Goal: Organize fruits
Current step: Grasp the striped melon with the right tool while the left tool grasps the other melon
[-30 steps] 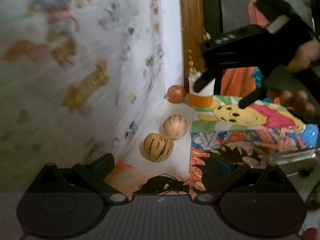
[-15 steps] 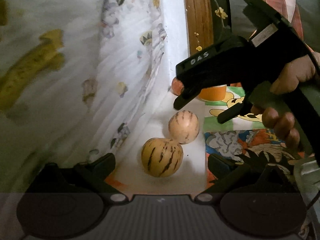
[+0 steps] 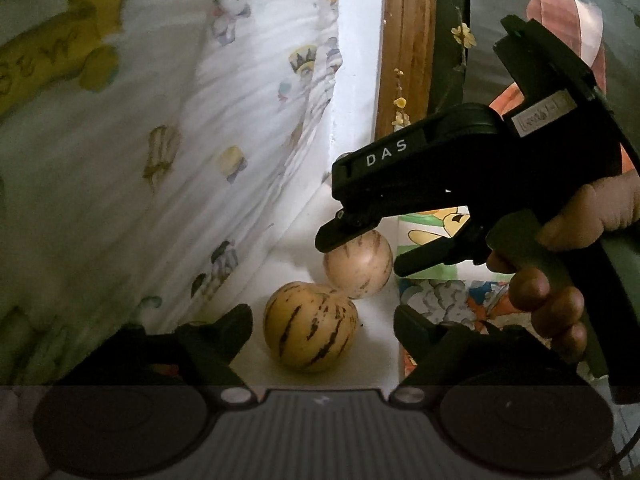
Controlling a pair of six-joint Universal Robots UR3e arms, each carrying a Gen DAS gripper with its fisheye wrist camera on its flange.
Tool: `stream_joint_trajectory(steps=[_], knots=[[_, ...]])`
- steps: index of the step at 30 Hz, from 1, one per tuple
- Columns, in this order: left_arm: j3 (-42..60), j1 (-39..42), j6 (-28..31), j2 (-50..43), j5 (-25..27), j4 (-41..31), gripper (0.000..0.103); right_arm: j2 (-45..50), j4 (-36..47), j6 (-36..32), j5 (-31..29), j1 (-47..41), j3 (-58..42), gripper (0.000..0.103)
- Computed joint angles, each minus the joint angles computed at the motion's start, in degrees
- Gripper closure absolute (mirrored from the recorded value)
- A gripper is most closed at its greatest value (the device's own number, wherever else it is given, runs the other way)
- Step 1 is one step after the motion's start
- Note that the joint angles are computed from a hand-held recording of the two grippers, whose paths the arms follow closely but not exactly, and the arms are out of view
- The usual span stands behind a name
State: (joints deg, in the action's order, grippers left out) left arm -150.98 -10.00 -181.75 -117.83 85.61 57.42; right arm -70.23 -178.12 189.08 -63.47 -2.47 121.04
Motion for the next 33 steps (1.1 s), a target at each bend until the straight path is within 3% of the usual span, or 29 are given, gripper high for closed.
stream_joint_trajectory(steps=[7, 11, 33], knots=[[-0.2, 3.2, -1.6, -0.1, -3.8, -0.6, 0.039, 1.7, 1.0, 0.3, -2.6, 1.8, -2.1, 0.039], [-0.9, 5.0, -2.2, 0.1, -5.8, -0.7, 0.044, 2.1, 0.1, 0.6, -3.7, 2.5, -2.1, 0.041], [-2.7, 7.7, -2.3, 0.0, -9.0, 0.6, 0.045, 4.1, -9.0, 1.8, -3.4, 2.4, 1.0, 0.049]])
